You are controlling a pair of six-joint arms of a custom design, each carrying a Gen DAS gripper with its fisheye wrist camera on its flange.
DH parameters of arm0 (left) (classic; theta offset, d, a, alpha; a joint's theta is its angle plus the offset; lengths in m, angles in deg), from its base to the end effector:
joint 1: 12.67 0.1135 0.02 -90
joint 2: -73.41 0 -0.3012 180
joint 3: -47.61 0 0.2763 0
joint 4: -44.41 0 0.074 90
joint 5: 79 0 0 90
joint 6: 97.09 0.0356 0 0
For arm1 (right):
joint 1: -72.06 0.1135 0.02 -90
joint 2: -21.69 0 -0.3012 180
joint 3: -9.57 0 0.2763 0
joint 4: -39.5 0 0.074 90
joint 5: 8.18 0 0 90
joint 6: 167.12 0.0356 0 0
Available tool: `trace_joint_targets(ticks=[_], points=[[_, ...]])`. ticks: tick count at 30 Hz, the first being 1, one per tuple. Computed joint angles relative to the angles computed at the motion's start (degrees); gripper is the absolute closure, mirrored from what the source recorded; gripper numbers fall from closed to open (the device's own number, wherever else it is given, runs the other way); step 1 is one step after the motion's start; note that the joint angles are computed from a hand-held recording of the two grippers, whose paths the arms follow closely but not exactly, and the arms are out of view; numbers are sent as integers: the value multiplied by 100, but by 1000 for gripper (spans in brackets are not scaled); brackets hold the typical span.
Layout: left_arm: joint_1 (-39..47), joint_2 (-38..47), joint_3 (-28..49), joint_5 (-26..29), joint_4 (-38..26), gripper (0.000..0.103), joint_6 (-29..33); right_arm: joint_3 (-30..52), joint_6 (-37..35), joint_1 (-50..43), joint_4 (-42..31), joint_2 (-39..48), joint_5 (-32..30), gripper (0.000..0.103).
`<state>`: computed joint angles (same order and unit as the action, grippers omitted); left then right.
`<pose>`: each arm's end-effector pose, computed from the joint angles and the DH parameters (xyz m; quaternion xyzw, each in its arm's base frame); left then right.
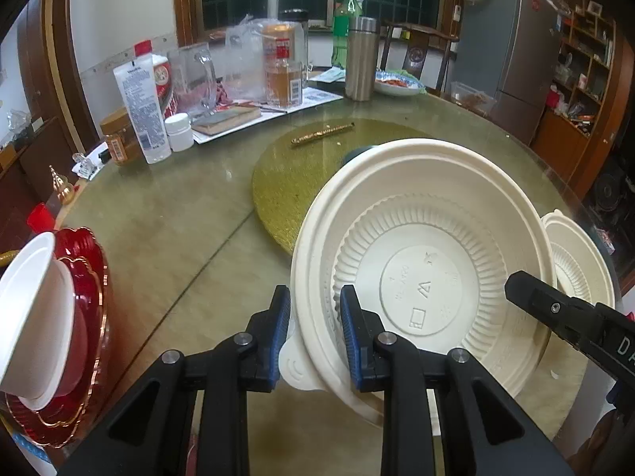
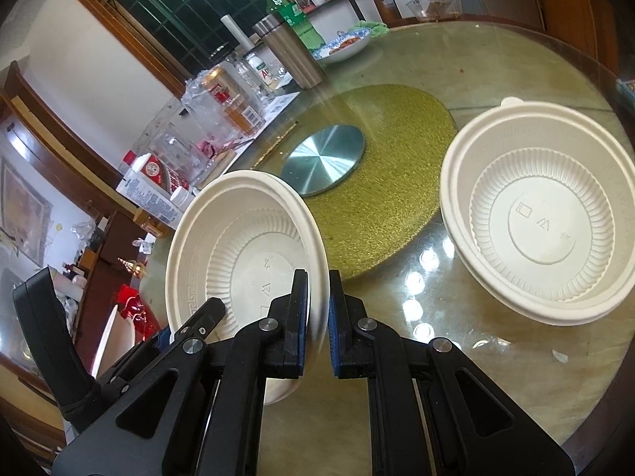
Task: Organize plates and bowls
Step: 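Lift the beige bowl with both tools and turn toward the plate stack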
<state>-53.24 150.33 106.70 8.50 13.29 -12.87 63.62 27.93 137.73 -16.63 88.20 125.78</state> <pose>0.2189 -0.1854 0.2397 0.2726 0.8958 -0.1192 0.3303 0.1074 0.1776 0.2374 0.3725 0.8345 0.1419 0.3805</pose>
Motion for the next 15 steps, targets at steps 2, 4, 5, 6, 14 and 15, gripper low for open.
trace_joint_targets(ticks=[2,4,5,6,14,15], points=[[36,-126,-16,17,-39,78,9,109,29,64,-111,41,59,94],[83,-235,-21,35,-86,78,32,237,46,141,-225,86,142,94],[117,-300,-26,55,-108,78,43,300,64,183,-290,116,182,94],[152,-360,-29,73,-127,78,49,381,65,216,-358,156,222,94],[480,-682,-51,194,-239,78,159,838,-171,340,-488,397,389,94],[518,-715,-54,206,-255,78,169,894,-235,334,-471,439,391,94]])
